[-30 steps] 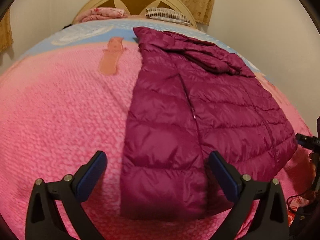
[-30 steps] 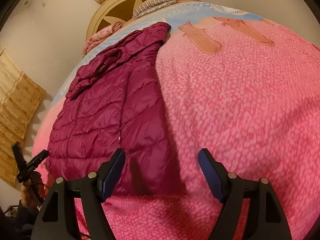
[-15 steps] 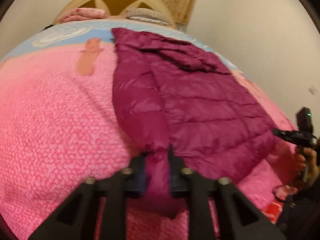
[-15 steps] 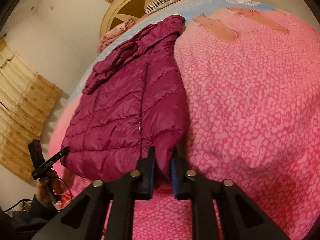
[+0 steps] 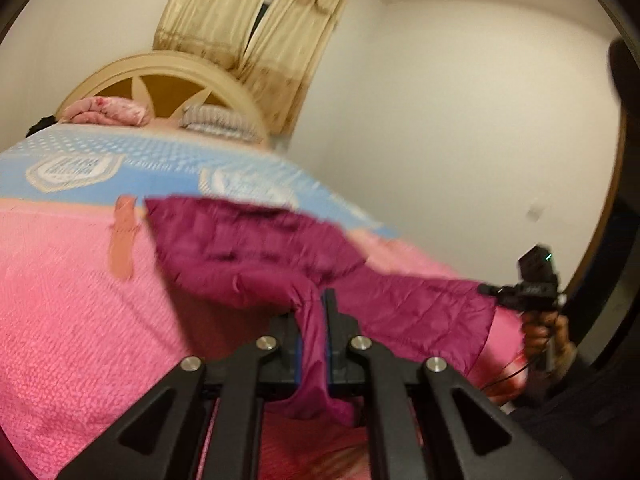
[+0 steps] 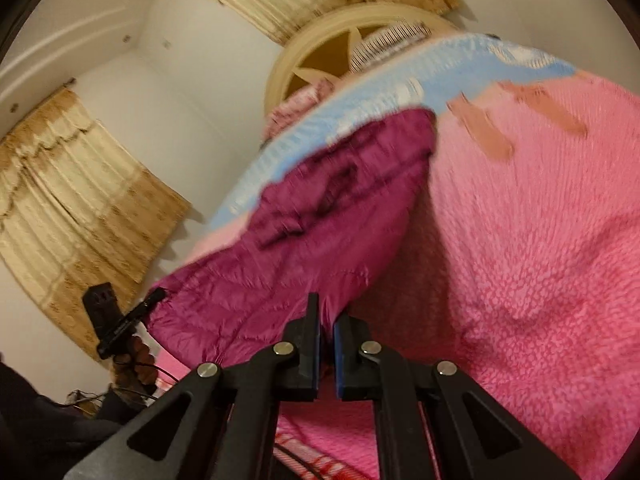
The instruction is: Fold large clothes
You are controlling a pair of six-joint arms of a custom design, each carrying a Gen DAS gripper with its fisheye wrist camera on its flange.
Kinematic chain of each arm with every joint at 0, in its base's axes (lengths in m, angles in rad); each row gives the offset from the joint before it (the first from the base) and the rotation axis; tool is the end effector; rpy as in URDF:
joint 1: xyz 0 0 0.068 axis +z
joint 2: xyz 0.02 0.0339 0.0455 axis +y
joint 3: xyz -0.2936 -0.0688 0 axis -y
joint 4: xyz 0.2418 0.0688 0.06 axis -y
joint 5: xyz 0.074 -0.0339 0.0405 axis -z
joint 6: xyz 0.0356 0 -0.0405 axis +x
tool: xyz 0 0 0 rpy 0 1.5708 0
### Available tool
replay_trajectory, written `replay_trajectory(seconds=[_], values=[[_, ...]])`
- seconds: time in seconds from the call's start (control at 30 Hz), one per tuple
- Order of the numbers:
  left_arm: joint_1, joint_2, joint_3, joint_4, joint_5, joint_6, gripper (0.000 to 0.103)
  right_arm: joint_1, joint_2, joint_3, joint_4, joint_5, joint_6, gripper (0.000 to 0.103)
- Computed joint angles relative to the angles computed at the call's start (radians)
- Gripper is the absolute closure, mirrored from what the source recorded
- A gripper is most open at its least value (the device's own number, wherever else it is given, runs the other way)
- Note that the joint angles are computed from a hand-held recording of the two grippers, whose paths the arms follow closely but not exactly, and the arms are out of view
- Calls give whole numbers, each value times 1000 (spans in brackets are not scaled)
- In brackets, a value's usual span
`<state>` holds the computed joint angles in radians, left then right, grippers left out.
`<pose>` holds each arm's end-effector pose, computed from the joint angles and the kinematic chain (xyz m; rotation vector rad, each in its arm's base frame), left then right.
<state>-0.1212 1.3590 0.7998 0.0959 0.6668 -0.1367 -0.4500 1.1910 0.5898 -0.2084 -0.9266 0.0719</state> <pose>0.2815 -0.0565 0.2776 0.4088 1.9842 -0.8379 0.2017 -0.0658 0.2298 0.1361 2.1340 0.8712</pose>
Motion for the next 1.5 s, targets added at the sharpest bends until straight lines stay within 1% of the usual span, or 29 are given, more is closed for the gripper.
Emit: replay_trajectory(seconds=[0.07,0.1,0.2,0.3,0.37,0.4,0.47,0.5,0.53,0.6,0.7,0.73,0.83,1.0,1.07,1.17,1.33,1.5], values=[[10,-46,14,-8,32,-20,95,-43,-65,28,-64,-62,-6,99],[10,-40,29,-5,37,-23,95,-55,-92,46,-88,-82,-9,99],[-9,-51,58,-37,1,-1,95,-87,-169,91,-133,-140,-1,99],[2,3,85,-26,-21,8,95,-106,-181,106,-126,-160,14,99],[15,58,103,4,-13,4,95,-87,-145,109,-57,-129,68,99],[17,64,109,0,-17,6,95,-80,-127,115,-25,-119,96,99],[18,130,175,-9,-9,2,95,-46,-67,127,81,-87,166,99],[17,124,177,-16,-10,7,95,-29,-29,145,126,-67,194,99],[7,160,217,-25,-30,16,95,-10,11,159,179,-48,225,99],[6,181,243,-34,-22,21,95,18,74,193,247,-21,263,99],[9,227,290,-45,-17,31,95,48,153,242,298,13,298,99],[11,225,289,-47,-11,29,95,54,174,256,307,22,300,99],[18,292,360,-74,4,32,95,73,227,298,323,45,324,99],[36,476,561,-132,23,-12,95,114,328,401,328,102,343,99],[33,534,635,-165,-6,-13,95,129,383,455,323,133,355,99],[23,602,728,-214,-35,15,93,150,478,549,306,184,364,99],[16,730,898,-309,-43,38,93,183,654,733,238,255,363,99],[11,832,1023,-380,-93,39,88,209,801,880,179,298,363,99]])
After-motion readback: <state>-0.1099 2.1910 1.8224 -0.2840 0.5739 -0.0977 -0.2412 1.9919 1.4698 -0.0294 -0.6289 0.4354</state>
